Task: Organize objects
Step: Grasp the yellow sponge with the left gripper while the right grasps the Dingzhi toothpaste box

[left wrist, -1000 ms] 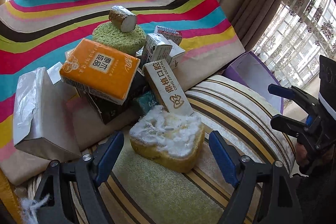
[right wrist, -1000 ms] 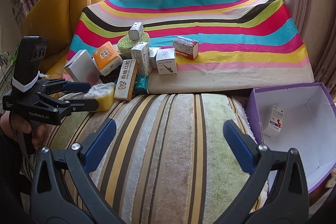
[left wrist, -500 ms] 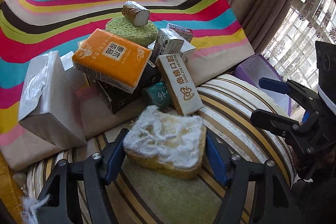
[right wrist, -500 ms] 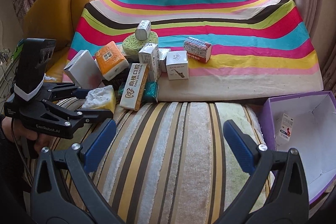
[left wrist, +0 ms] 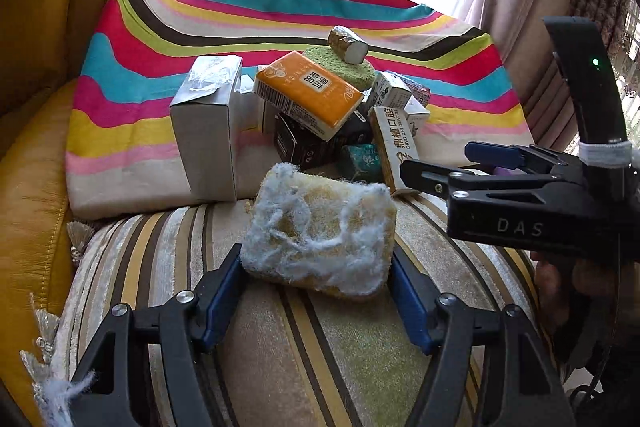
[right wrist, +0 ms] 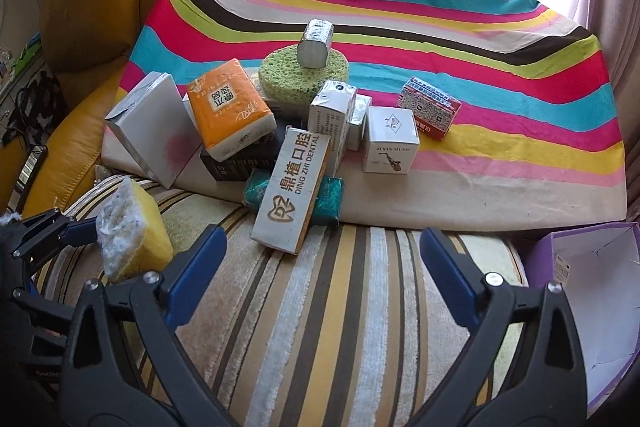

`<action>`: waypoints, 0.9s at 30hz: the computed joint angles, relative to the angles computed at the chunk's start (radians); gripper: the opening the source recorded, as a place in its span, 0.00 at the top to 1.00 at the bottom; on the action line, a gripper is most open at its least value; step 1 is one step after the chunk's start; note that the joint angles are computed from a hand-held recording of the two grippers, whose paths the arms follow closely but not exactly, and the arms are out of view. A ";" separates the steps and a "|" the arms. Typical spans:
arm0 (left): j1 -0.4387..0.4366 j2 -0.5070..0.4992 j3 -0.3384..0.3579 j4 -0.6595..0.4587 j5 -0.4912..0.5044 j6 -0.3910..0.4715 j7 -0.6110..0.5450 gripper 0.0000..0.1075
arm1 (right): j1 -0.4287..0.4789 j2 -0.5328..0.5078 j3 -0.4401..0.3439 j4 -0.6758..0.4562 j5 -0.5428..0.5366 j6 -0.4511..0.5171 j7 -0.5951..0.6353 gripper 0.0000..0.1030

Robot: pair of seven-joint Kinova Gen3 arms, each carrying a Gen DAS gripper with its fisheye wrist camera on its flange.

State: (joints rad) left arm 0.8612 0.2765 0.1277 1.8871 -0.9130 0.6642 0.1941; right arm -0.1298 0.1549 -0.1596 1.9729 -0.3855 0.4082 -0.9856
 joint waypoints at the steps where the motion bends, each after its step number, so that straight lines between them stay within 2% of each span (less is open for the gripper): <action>1: 0.009 -0.001 -0.006 0.006 -0.014 0.000 0.025 0.36 | -0.023 0.007 0.010 -0.005 0.029 -0.003 -0.034 0.10; 7: 0.023 0.006 -0.001 0.006 -0.048 0.023 0.081 0.37 | -0.069 0.054 0.019 -0.047 0.117 0.003 -0.138 0.24; 9: 0.024 0.010 0.004 0.001 -0.047 0.035 0.078 0.37 | -0.068 0.073 0.015 -0.069 0.129 0.022 -0.156 0.31; 13: 0.028 0.011 0.007 0.007 -0.056 0.039 0.090 0.37 | -0.036 0.101 -0.015 -0.094 0.109 0.046 -0.134 0.47; 15: 0.029 0.012 0.010 0.005 -0.056 0.046 0.092 0.37 | -0.020 0.102 -0.029 -0.092 0.090 0.050 -0.108 0.60; 17: 0.032 0.014 0.013 -0.002 -0.052 0.058 0.087 0.37 | 0.007 0.106 -0.050 -0.091 0.051 0.052 -0.067 0.66; 22: 0.042 0.023 0.017 -0.022 -0.042 0.091 0.085 0.37 | 0.098 0.095 -0.098 -0.068 -0.094 0.056 0.085 0.66; 27: 0.053 0.021 0.012 -0.018 -0.073 0.075 0.123 0.37 | 0.143 0.041 -0.097 -0.002 -0.219 0.027 0.231 0.66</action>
